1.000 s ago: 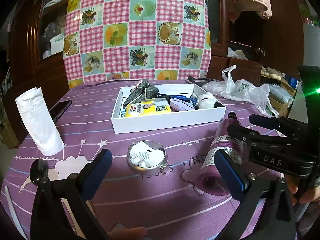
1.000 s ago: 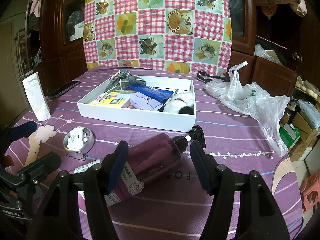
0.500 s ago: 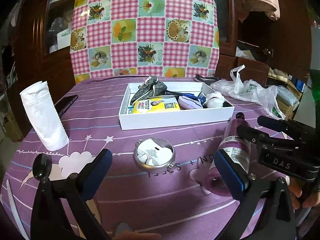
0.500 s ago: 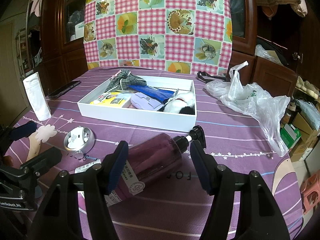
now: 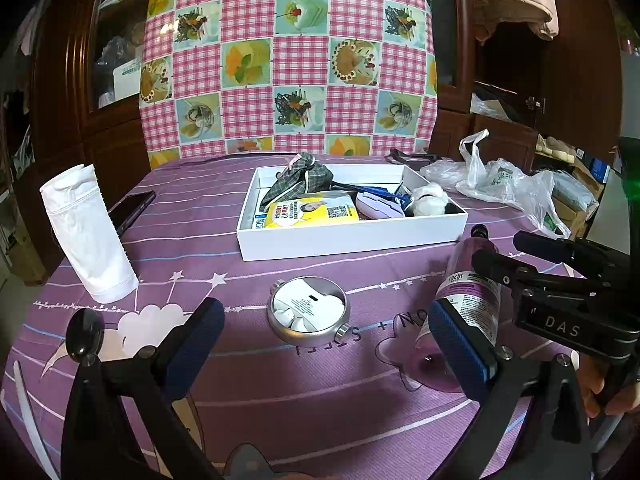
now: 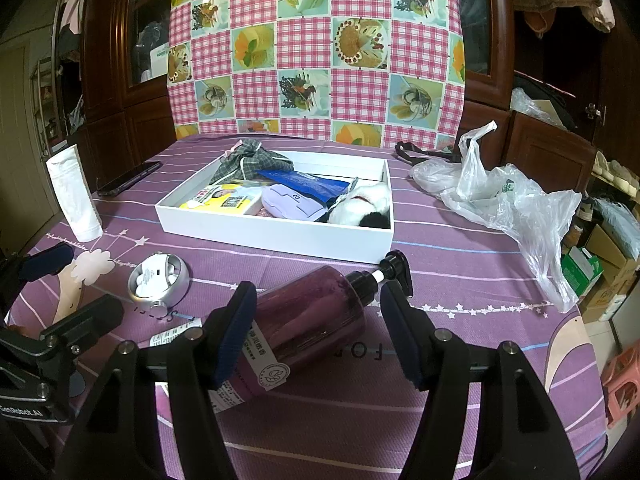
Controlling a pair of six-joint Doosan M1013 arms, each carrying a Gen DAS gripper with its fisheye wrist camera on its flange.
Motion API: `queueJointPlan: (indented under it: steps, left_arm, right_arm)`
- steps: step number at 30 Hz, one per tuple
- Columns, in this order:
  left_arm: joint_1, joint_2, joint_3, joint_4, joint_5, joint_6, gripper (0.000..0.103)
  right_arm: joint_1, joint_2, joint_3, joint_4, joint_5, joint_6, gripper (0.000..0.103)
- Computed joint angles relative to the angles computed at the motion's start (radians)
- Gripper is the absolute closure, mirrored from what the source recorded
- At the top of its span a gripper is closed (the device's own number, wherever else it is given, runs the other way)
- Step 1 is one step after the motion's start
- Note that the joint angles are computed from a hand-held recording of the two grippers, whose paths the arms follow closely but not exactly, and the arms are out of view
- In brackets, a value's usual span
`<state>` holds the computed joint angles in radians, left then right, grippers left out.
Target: Organize soft objects
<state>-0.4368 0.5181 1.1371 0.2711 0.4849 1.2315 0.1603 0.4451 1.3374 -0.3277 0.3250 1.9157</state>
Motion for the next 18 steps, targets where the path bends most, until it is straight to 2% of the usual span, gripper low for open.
queueJointPlan:
  steps: [18]
  left_arm:
    - [-0.002, 0.001, -0.001, 0.021, 0.001, -0.018, 0.0]
  right_arm:
    - [-0.001, 0.0, 0.0, 0.004, 0.001, 0.005, 0.034]
